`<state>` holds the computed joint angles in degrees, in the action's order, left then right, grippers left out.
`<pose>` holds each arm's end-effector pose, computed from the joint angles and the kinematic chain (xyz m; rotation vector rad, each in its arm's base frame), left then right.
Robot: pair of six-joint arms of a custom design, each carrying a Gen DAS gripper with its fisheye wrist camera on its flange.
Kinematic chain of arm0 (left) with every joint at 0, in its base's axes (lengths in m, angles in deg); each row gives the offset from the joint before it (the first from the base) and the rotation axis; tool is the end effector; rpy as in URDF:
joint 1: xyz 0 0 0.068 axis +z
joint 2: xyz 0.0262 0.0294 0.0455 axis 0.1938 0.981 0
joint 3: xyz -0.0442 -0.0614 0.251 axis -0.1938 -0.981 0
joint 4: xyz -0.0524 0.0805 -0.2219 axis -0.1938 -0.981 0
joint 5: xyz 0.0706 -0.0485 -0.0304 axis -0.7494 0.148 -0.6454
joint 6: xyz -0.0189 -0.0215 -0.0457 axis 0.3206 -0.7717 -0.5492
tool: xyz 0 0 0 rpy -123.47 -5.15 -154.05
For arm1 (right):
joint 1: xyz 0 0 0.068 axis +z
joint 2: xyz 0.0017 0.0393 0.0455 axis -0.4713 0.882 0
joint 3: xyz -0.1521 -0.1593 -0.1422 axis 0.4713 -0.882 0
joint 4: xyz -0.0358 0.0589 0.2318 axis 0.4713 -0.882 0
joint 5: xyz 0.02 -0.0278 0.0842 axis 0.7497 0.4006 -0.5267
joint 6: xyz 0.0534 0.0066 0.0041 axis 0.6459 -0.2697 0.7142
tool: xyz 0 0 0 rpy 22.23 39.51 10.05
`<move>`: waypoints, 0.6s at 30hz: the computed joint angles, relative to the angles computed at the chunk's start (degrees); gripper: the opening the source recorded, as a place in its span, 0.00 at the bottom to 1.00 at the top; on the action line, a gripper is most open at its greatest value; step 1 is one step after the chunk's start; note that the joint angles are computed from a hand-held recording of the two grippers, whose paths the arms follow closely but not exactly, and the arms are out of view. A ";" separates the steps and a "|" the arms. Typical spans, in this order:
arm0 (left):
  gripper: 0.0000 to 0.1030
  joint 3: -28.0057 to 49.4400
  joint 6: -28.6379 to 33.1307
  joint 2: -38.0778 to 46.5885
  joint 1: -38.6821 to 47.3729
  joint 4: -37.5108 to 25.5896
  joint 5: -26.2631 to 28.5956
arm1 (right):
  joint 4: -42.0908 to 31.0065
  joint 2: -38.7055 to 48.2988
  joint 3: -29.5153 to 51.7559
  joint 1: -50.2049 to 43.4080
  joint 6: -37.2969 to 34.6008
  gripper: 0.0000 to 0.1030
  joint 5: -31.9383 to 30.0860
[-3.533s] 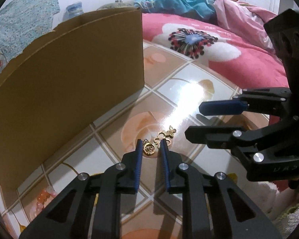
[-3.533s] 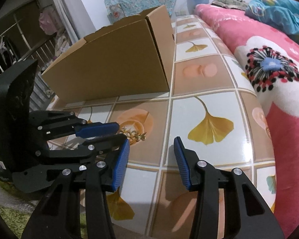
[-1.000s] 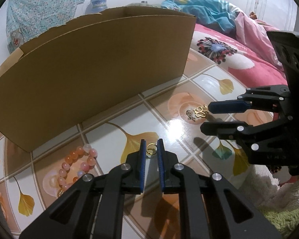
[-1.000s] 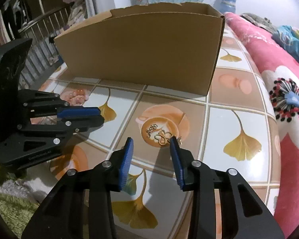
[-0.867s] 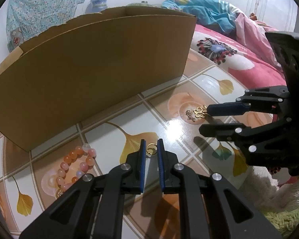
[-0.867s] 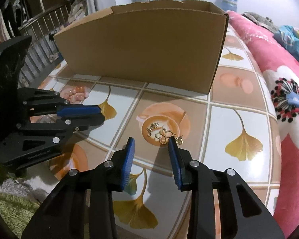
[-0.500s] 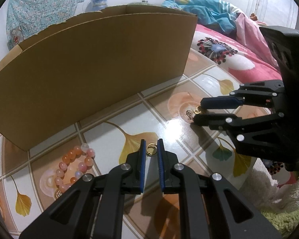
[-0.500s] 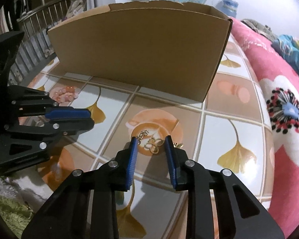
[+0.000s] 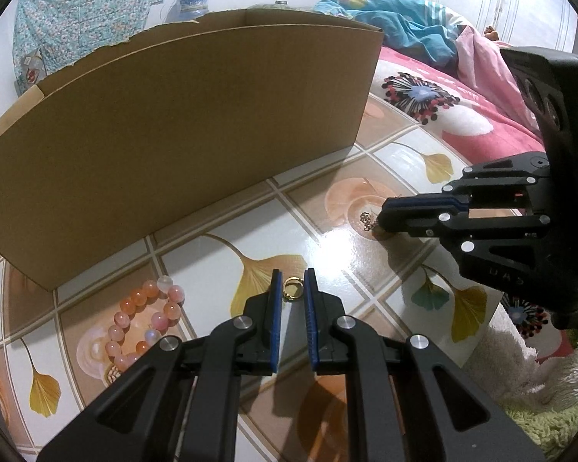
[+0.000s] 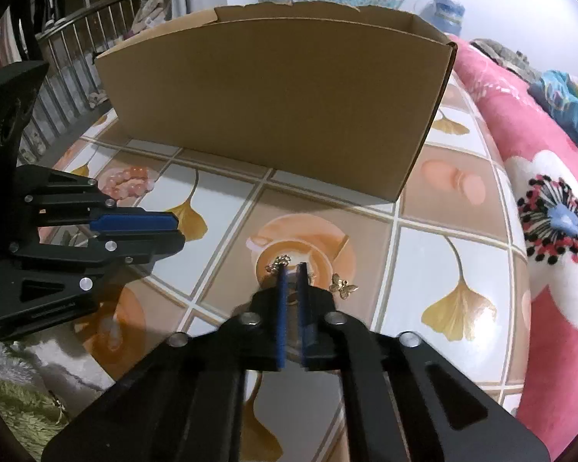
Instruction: Organize jewelry
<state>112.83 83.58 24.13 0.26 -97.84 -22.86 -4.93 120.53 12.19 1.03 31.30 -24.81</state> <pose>0.3604 -0.0826 0.1915 0.9442 2.3541 -0.3709 0.2537 0.1356 0.2071 -0.2607 2.5094 0.1325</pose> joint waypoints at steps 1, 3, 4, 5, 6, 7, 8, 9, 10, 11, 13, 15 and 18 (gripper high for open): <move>0.10 0.00 0.00 0.00 0.00 0.00 0.00 | -0.11 -0.20 -0.12 0.03 0.21 0.02 -0.09; 0.10 -0.05 0.01 -0.02 0.01 0.06 -0.03 | -0.34 -0.44 -0.17 -0.15 0.33 0.02 -0.41; 0.10 -0.01 -0.02 0.00 0.01 0.03 -0.08 | -0.49 -0.94 -0.45 0.01 0.58 0.02 -0.46; 0.10 -0.04 -0.05 -0.02 0.01 0.01 -0.09 | -0.72 -1.44 -0.58 0.01 0.75 0.02 -0.65; 0.10 0.07 -0.05 0.04 0.01 -0.07 -0.05 | -1.14 -1.96 -0.62 -0.01 1.07 0.05 -0.83; 0.10 0.07 -0.05 0.04 0.01 -0.07 -0.05 | -1.43 -2.44 -0.76 0.10 1.48 0.06 -0.70; 0.10 0.08 -0.12 0.05 0.03 -0.05 -0.03 | -1.73 -2.61 -0.73 0.31 1.93 0.07 -0.38; 0.10 0.06 -0.15 0.03 0.02 -0.04 -0.05 | -2.30 -2.81 -0.69 0.23 2.23 0.13 -0.46; 0.10 -0.01 -0.08 0.02 0.03 -0.02 -0.01 | -3.02 -2.94 -0.65 0.00 2.78 0.17 -0.62; 0.10 -0.13 -0.21 -0.03 0.01 0.16 0.04 | -3.39 -3.24 -0.85 -0.16 3.42 0.22 -0.71; 0.10 -0.19 -0.26 -0.10 -0.02 0.21 -0.06 | -3.87 -3.74 -1.16 -0.69 4.75 0.22 -1.61; 0.10 -0.15 -0.43 -0.04 0.06 0.23 -0.01 | -4.42 -3.96 -1.22 -0.87 5.75 0.22 -2.08; 0.10 -0.12 -0.58 0.09 0.07 0.35 0.03 | -4.59 -3.67 -1.24 -0.58 6.75 0.23 -2.45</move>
<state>112.72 83.00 24.22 0.32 -97.49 -22.83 -9.52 116.86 10.95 0.45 38.05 -27.26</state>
